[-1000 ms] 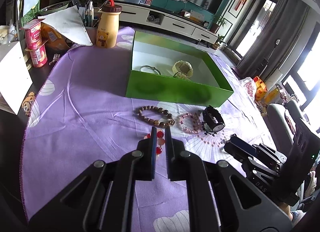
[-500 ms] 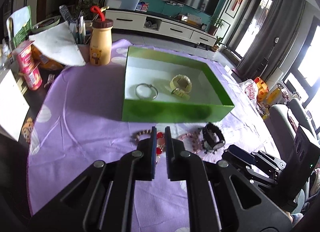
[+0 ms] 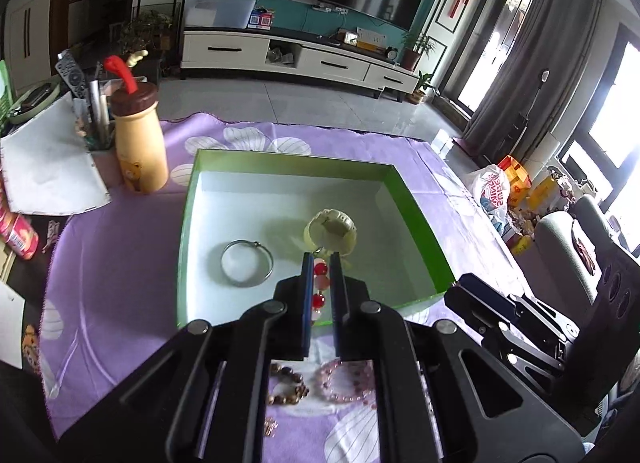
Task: Organize jewelry
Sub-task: 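Carry the bead bracelet and silver ring into the green box and release both, then grasp the silver flower charm with the left tool while the right tool grasps the pink bead bracelet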
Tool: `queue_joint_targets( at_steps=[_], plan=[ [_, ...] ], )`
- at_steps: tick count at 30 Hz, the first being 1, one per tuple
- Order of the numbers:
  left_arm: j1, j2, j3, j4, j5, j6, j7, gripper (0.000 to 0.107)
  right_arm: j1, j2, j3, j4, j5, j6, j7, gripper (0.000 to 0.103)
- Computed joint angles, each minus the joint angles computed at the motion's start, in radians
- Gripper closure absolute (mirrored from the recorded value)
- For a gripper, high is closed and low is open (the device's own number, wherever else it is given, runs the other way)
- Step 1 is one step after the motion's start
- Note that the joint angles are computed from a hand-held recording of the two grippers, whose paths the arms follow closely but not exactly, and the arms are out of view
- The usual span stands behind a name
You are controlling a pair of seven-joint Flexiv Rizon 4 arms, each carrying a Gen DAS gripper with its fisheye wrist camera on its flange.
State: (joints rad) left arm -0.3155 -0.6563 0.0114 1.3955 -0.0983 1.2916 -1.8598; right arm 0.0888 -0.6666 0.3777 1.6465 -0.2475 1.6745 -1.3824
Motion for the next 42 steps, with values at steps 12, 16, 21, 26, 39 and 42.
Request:
queue_joint_targets(
  at_steps=[12, 16, 21, 26, 39, 42],
  plan=[
    [-0.016, -0.173, 0.025, -0.269, 0.037, -0.221, -0.03, 0.099, 0.023, -0.124, -0.003, -0.203, 0.049, -0.18, -0.062, 0.082],
    [-0.014, -0.19, 0.02, -0.292, 0.043, -0.246, -0.042, 0.098, 0.024, -0.137, 0.001, -0.241, 0.104, -0.216, -0.095, 0.074],
    [-0.013, -0.172, 0.02, -0.26, 0.051, -0.22, -0.061, 0.075, -0.019, -0.122, 0.046, -0.232, 0.188, -0.199, -0.139, 0.064],
    [-0.026, -0.105, 0.045, -0.164, 0.084, -0.149, -0.102, 0.048, -0.054, -0.08, 0.071, -0.175, 0.238, -0.174, -0.171, 0.064],
    [-0.1, 0.122, 0.152, 0.154, 0.226, -0.029, -0.283, 0.025, -0.143, 0.064, 0.126, 0.068, 0.29, -0.107, -0.21, 0.064],
    [-0.102, 0.158, 0.154, 0.206, 0.256, -0.025, -0.324, 0.024, -0.153, 0.088, 0.134, 0.115, 0.291, -0.103, -0.208, 0.064]
  ],
)
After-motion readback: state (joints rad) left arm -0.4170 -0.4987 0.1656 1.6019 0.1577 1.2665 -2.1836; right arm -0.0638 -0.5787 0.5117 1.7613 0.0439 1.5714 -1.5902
